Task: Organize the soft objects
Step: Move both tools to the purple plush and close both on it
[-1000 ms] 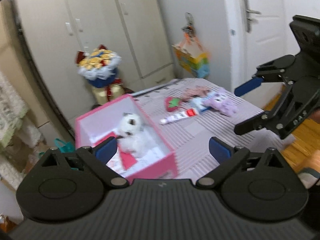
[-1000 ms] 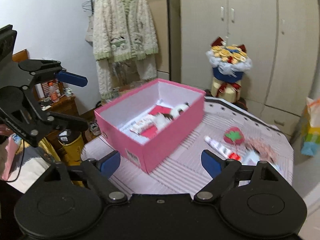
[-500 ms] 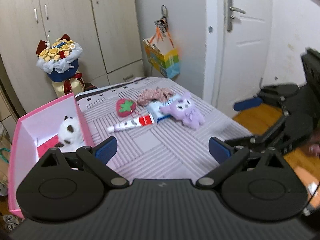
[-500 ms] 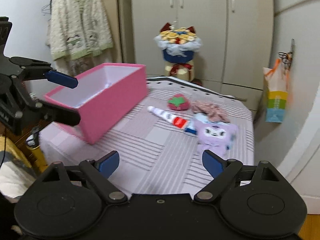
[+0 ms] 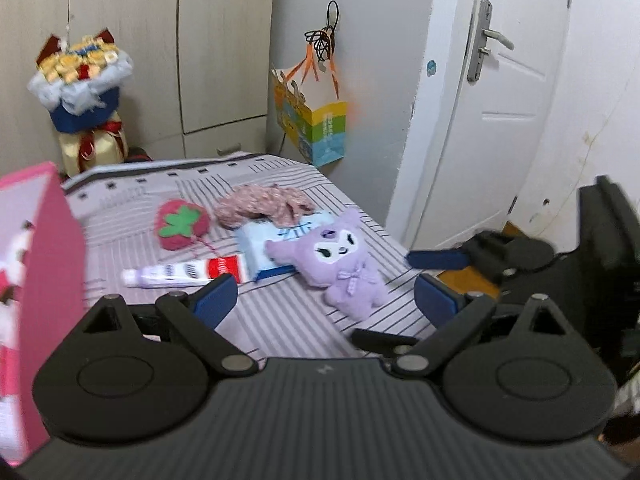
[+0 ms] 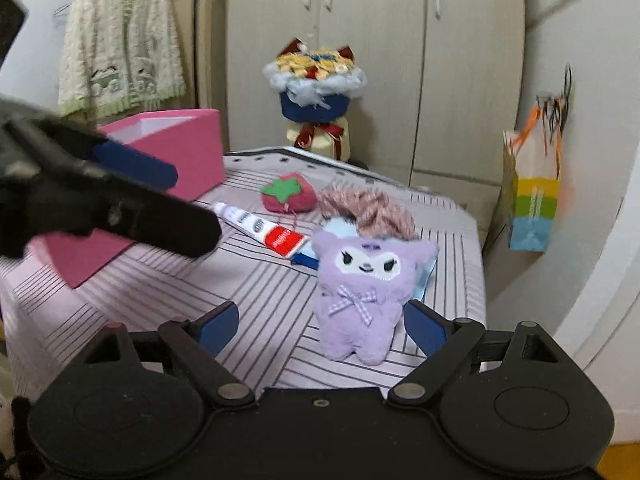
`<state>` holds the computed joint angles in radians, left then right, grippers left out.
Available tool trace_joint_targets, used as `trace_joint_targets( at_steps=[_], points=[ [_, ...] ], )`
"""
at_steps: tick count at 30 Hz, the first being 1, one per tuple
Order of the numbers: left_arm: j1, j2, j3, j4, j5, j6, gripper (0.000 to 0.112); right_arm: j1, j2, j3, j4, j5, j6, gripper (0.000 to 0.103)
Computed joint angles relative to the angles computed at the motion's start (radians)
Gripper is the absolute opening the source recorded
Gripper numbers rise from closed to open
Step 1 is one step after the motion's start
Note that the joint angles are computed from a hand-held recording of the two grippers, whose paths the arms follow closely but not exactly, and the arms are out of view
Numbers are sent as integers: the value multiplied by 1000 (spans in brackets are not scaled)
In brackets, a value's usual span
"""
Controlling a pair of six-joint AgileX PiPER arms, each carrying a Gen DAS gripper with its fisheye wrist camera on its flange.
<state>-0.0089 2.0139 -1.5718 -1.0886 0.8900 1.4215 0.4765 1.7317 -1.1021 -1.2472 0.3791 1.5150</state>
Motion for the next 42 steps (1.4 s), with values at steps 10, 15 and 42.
trace_joint_targets(
  at_steps=[10, 15, 42],
  points=[
    [-94, 248, -266, 88, 18, -367, 67, -112, 132, -87, 75, -85, 81, 90],
    [-105, 308, -301, 55, 23, -405, 53, -118, 158, -108, 102, -81, 120, 76],
    [-25, 50, 43, 176, 5, -313, 38, 114, 77, -65, 206, 73, 231, 48]
  ],
)
